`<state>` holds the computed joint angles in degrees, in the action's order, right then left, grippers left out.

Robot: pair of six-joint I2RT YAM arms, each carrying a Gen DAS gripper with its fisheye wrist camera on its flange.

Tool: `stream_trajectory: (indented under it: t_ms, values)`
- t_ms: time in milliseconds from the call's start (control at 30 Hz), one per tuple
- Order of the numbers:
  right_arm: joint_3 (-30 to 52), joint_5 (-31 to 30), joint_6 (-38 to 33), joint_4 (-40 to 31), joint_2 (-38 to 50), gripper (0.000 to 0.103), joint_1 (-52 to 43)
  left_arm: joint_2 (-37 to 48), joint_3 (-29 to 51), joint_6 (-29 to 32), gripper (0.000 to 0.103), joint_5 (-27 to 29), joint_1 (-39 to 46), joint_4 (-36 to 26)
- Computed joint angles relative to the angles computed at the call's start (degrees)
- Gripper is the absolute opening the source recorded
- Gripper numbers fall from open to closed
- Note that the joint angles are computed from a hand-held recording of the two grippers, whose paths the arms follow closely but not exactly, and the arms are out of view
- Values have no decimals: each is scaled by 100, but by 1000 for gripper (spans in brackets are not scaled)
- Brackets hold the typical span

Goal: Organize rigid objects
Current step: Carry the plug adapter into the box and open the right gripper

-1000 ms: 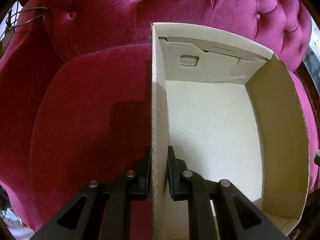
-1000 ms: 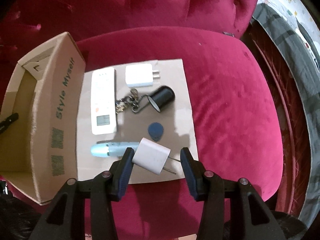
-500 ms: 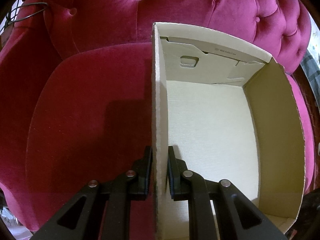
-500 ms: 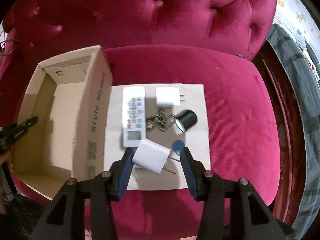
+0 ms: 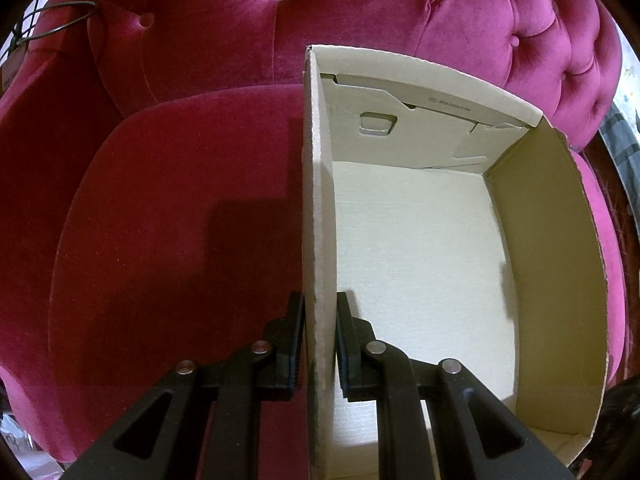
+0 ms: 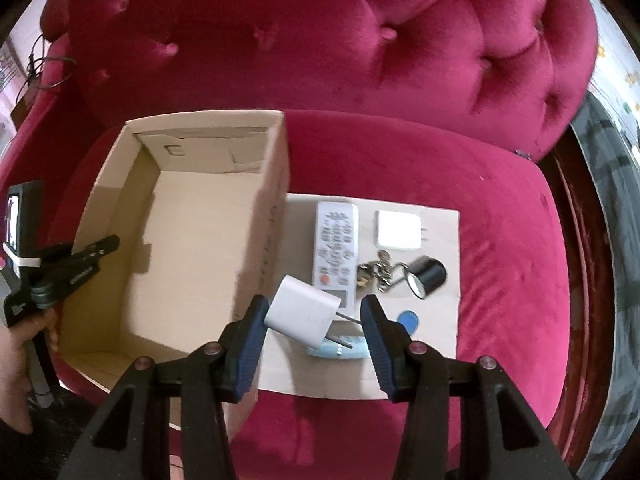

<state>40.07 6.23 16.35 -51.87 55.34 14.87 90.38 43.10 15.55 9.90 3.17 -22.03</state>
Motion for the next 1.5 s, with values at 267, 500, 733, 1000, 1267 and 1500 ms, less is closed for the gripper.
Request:
stream_trajectory:
  t_ms: [267, 500, 733, 1000, 1267, 1500]
  values:
    - [395, 51, 207, 358, 755, 51, 544, 25, 13, 18, 16, 10, 19, -5]
    - [611, 23, 399, 713, 1324, 51, 960, 54, 46, 38, 16, 62, 48, -32]
    - [792, -133, 541, 1313, 2122, 51, 1292, 65, 34, 117, 16, 147, 147, -15]
    - [957, -394, 681, 2030, 3144, 51, 1451, 68, 25, 140, 16, 163, 170, -1]
    - [1161, -566, 783, 2588, 4236, 51, 1466, 87, 24, 158, 16, 200, 212, 4]
    - [1307, -735, 887, 2816, 4910, 52, 1358, 113, 48, 168, 16, 215, 232, 0]
